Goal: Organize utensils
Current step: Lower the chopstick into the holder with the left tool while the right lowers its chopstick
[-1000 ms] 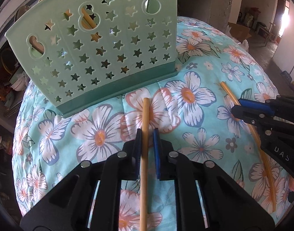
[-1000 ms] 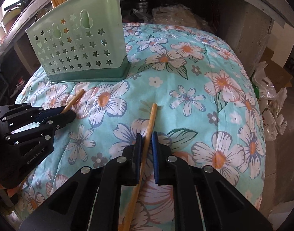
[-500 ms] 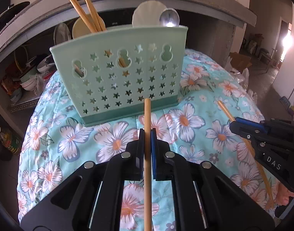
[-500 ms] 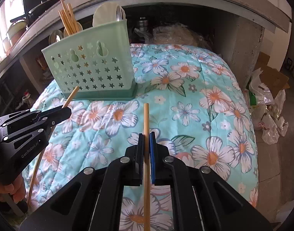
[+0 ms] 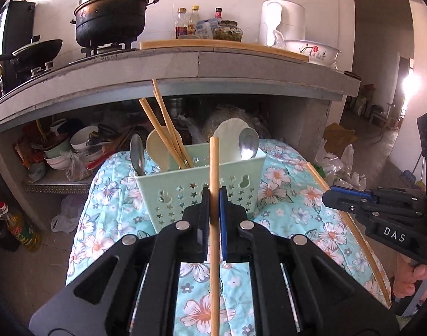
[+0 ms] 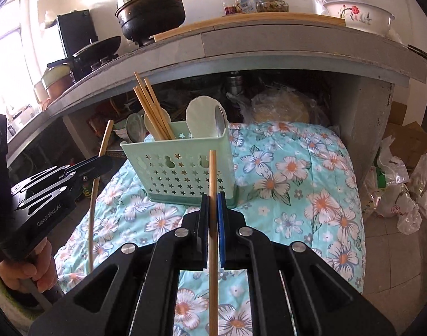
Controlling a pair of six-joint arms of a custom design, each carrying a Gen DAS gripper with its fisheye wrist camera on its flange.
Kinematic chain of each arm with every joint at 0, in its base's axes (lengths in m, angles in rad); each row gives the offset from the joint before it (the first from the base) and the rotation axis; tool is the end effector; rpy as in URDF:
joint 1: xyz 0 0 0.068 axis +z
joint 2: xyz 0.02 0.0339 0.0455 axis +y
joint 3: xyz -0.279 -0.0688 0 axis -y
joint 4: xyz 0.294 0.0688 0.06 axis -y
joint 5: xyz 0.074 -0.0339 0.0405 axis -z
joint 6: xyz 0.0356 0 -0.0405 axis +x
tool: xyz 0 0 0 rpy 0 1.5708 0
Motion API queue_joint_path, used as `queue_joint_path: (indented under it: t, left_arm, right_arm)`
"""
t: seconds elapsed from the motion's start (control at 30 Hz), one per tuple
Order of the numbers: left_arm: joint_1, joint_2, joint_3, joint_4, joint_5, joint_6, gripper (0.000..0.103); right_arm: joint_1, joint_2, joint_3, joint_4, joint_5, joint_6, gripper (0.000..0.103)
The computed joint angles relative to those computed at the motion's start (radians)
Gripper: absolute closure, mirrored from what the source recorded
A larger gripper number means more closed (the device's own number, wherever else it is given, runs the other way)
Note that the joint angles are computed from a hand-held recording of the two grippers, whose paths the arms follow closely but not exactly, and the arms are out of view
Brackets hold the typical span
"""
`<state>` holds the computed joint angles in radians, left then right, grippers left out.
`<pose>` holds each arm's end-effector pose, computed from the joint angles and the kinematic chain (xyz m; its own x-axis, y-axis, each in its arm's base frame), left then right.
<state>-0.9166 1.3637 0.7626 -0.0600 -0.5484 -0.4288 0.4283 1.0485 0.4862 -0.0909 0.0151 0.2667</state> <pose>0.2103 -0.2438 0.2057 -0.5172 0.0914 -0.8509 0.2328 0.9718 -0.0371 0.2263 0.1027 0.1827 -0.6399 -0.0025 -0.7685 -0.2444 0.9487 0.2004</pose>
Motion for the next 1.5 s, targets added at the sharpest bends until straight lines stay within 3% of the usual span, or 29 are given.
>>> queue_joint_path:
  t: [0.43, 0.77, 1.03, 1.27, 1.5]
  left_arm:
    - [0.093, -0.131, 0.000, 0.064, 0.023, 0.141, 0.097]
    - [0.172, -0.205, 0.020, 0.135, 0.066, 0.195, 0.097]
    - [0.266, -0.240, 0.081, 0.209, 0.158, 0.197, 0.097]
    - [0.311, -0.147, 0.148, 0.259, 0.196, 0.210, 0.097]
    - [0.333, -0.043, 0.114, 0.362, 0.229, 0.178, 0.097]
  right_arm:
    - [-0.039, 0.102, 0.223, -0.105, -0.134, -0.018, 0.097]
    - [-0.035, 0.125, 0.295, -0.031, -0.162, 0.013, 0.097]
    - [-0.036, 0.163, 0.300, -0.017, -0.182, 0.032, 0.097]
    - [-0.069, 0.185, 0.283, 0.008, -0.218, 0.046, 0.097]
    - [-0.095, 0.205, 0.281, 0.013, -0.239, 0.039, 0.097]
